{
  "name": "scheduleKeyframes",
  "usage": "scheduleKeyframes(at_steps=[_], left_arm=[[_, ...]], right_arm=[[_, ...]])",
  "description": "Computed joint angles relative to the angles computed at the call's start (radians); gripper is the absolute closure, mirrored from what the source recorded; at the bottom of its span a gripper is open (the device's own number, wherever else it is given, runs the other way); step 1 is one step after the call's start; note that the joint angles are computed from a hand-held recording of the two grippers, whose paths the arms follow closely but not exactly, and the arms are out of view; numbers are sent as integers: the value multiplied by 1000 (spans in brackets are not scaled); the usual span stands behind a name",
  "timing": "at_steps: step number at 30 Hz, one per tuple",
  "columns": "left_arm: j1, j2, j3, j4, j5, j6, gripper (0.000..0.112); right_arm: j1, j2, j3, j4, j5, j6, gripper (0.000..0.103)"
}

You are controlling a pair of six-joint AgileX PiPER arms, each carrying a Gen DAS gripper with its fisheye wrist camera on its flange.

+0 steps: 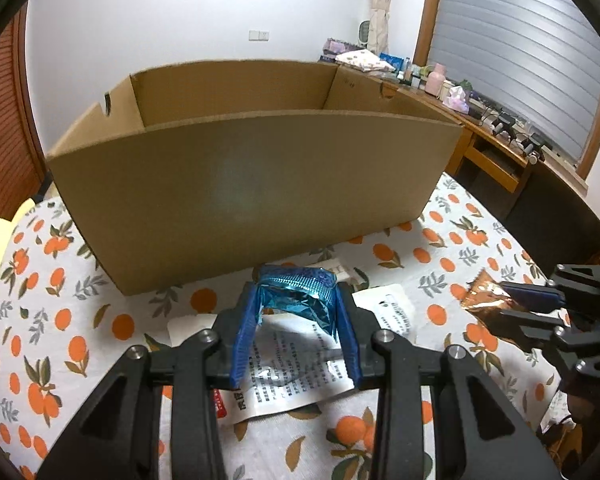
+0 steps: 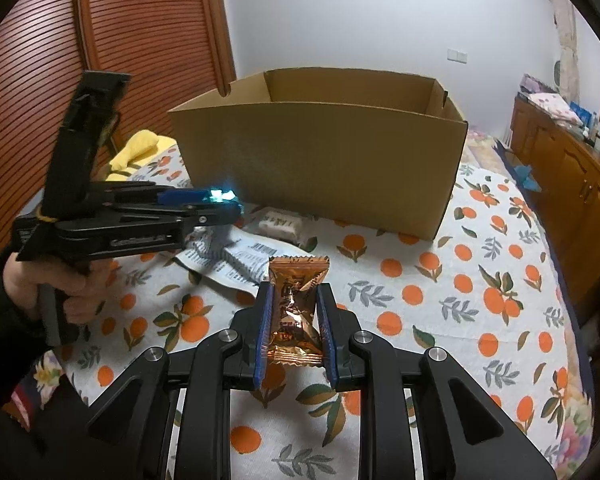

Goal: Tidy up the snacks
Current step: 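Carry both items over the box and open both grippers to drop them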

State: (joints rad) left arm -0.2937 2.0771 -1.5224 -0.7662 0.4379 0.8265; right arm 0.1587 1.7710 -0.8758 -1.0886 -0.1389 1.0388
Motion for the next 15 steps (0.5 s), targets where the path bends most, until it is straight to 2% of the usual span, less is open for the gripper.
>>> scheduleKeyframes(at_steps=[7, 15], left_arm=[[0, -76, 42, -76, -8, 77, 76], [-6, -119, 12, -44, -8, 59, 76]], right_arm=[[-8, -17, -22, -103, 9, 95, 83], [-34, -41, -96, -426, 6, 399, 83]])
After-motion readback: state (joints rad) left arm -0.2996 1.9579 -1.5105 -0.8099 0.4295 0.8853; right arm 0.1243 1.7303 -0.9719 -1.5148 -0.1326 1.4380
